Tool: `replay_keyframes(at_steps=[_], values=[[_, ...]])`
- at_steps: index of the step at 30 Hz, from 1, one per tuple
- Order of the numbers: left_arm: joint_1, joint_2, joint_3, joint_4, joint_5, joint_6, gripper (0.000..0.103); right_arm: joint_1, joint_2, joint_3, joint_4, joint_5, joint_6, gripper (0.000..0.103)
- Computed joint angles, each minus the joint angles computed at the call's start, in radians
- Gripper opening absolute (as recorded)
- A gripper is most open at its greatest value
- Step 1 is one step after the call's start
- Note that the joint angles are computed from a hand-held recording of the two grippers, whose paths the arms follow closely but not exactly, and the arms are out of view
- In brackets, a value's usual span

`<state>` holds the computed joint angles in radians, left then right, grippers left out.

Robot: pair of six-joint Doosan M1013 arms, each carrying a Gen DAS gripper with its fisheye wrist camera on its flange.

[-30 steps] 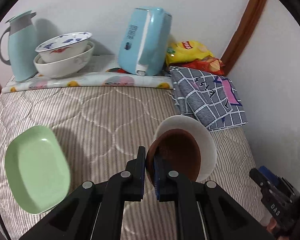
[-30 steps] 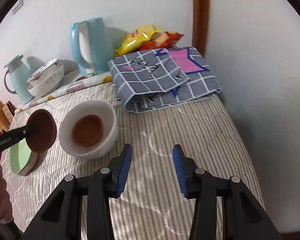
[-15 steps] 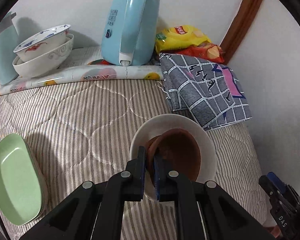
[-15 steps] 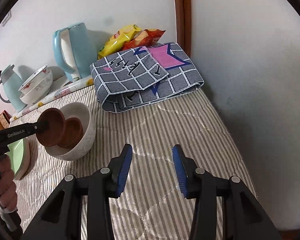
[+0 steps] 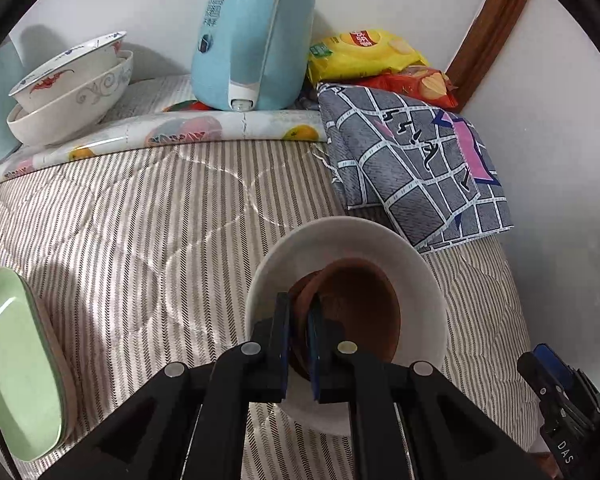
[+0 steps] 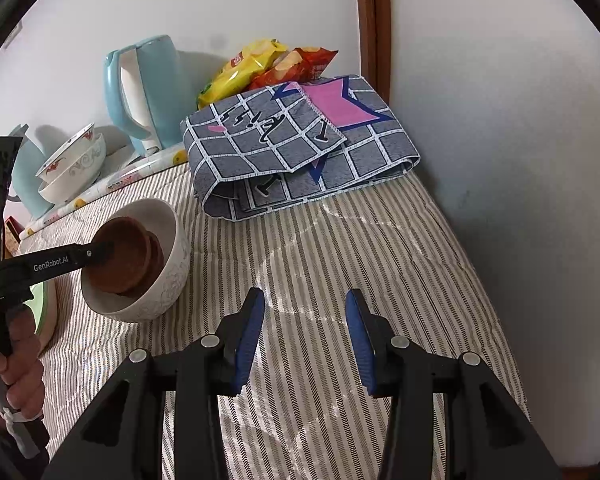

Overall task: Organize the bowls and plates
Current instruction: 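Lower the brown bowl onto the other brown bowl and open the left tool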

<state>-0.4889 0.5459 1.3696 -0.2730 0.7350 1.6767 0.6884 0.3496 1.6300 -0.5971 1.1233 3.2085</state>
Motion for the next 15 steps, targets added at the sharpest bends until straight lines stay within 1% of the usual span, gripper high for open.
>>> replay_keyframes(at_steps=[15], values=[[-0.004, 0.002, 0.002, 0.001, -0.006, 0.018, 0.009, 0.002, 0.001, -0.003, 0.002, 0.007, -0.005, 0.042]])
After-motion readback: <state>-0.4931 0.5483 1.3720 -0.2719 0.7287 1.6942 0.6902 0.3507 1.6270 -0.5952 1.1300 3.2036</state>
